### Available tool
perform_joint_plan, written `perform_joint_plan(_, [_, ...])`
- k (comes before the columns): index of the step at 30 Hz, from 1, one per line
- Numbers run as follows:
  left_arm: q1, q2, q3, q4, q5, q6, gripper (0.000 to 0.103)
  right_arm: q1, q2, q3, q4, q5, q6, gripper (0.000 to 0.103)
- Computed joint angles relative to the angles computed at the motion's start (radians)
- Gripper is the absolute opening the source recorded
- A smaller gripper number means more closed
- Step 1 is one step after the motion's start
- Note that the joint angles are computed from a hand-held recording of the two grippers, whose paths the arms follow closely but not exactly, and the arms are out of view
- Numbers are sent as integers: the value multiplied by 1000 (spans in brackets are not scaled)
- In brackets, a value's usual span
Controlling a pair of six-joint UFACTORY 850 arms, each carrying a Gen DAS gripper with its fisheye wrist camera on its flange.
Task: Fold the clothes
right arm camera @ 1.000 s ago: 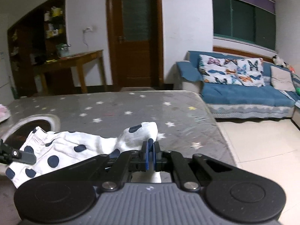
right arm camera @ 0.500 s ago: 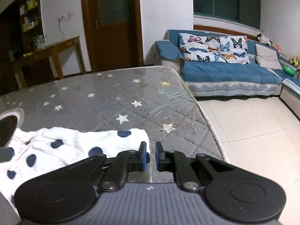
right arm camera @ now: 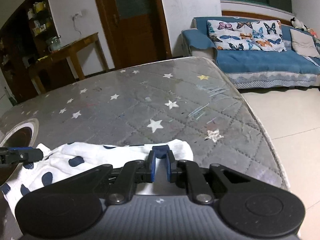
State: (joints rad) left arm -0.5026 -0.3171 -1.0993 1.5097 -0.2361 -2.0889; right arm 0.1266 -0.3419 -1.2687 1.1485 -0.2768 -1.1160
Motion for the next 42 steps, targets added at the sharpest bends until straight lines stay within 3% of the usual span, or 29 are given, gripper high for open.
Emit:
perform_joint_plan(7, [-4, 22, 21, 56, -3, -48, 56, -14, 73, 54, 33, -23, -76, 17])
perform_joint_plan(16, [-30, 44, 41, 48, -50, -6, 56, -38, 259, 247, 17, -91, -137, 18])
perform_joint_plan(25, [-29, 28, 32, 37, -61, 12, 58, -41, 368, 374, 1, -30, -157, 20])
perform_joint_plan(27, [-38, 38, 43, 52, -70, 4, 58, -39, 387, 388, 33, -24, -186, 30])
perform_joint_plan(31, [-59, 69, 75, 65, -78, 10, 63, -25, 419, 422, 160, -6, -305, 37])
perform_joint_plan(33, [-71, 87, 96, 73, -83, 7, 66, -15, 429, 437, 206, 8, -340, 48])
perform_joint_plan(40, [-105, 155, 179, 128, -94, -60, 79, 29, 464, 484, 381, 74, -471, 60])
perform_joint_plan(42, [-113, 175, 200, 147, -99, -82, 82, 43, 473, 495, 427, 87, -502, 69])
